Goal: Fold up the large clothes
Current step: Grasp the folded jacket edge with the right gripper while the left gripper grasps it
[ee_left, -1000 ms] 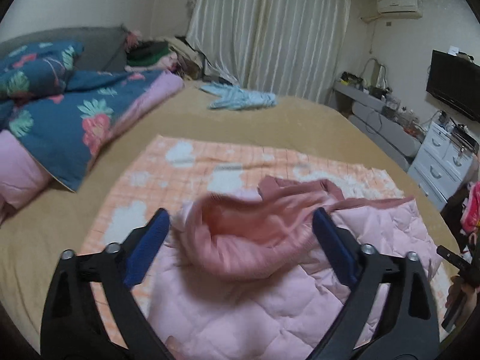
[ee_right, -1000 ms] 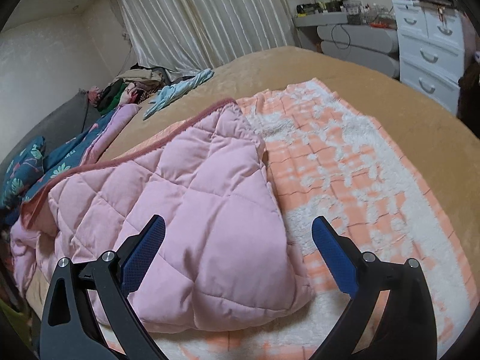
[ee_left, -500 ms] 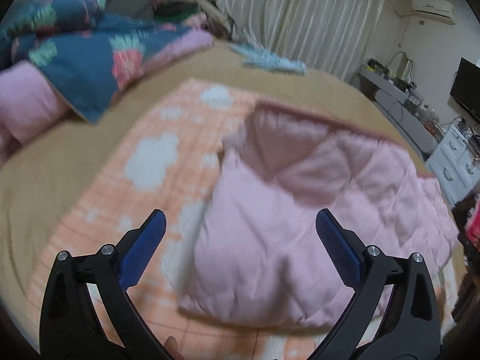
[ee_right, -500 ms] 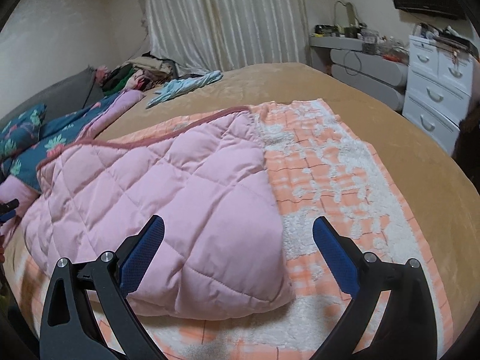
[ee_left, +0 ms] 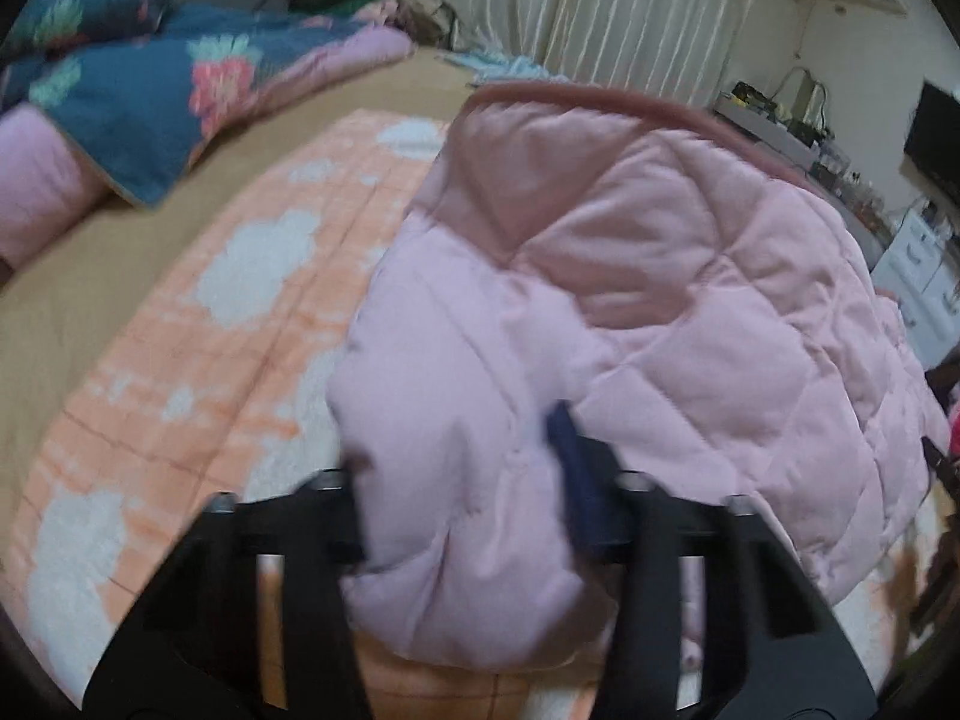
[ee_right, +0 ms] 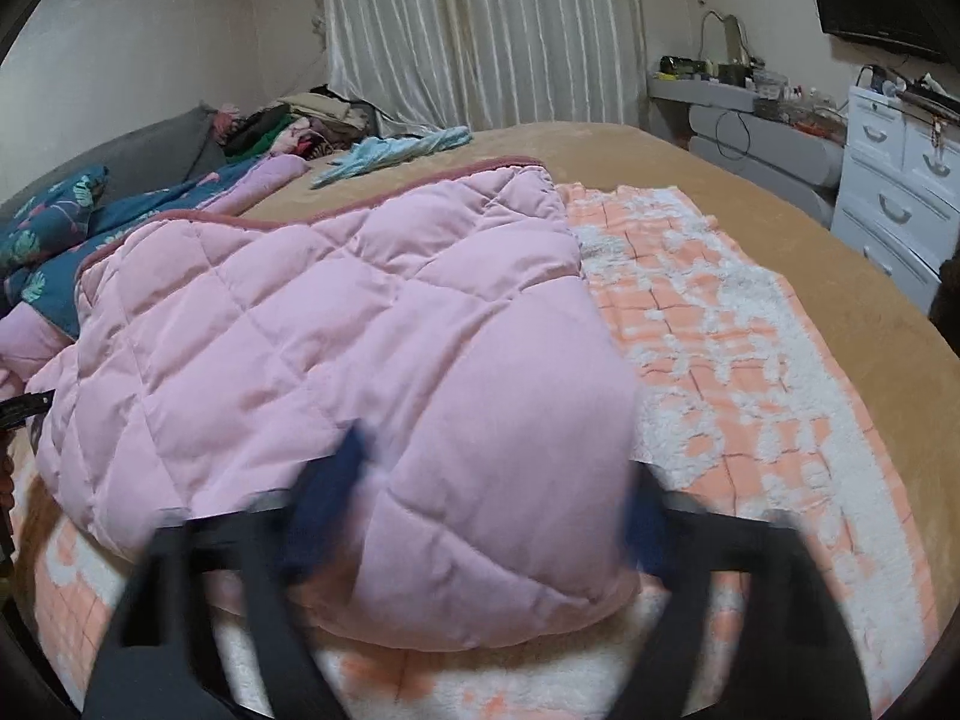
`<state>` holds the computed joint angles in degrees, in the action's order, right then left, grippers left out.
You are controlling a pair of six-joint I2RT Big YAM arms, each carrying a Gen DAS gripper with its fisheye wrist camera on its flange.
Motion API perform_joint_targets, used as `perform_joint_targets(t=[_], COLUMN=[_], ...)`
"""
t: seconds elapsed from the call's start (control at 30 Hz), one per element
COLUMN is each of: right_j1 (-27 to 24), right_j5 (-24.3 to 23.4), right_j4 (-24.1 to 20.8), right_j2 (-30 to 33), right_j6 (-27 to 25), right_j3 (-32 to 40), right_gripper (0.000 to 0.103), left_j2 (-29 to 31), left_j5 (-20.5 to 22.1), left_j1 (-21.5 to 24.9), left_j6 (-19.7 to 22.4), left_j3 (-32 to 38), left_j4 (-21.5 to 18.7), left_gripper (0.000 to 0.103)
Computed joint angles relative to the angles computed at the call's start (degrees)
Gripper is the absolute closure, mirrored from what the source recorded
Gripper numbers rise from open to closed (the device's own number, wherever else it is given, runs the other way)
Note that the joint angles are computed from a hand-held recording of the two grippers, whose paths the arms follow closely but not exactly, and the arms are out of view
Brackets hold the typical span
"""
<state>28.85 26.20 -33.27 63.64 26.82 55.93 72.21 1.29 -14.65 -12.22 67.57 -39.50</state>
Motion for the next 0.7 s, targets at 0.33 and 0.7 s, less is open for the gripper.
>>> perform_joint_targets(t=[0.33, 0.7], right_j1=[2.1, -5.5], right_j5=[8.4, 3.6], right_j4=[7.2, 5.6], right_j2=[-0.6, 9.5], right_j6=[-7.8, -8.4], right_j3=[4.0, 10.8], right_gripper=[0.078, 0.078], left_j2=[2.6, 12.8], left_j5=[-5.5, -12.2], left_j1=[-1.1, -2.2], left_j6=[-2.1, -0.8], left_j3=[9.5, 17.1], left_j4=[2.5, 0.6], left_gripper=[0.088, 0.088])
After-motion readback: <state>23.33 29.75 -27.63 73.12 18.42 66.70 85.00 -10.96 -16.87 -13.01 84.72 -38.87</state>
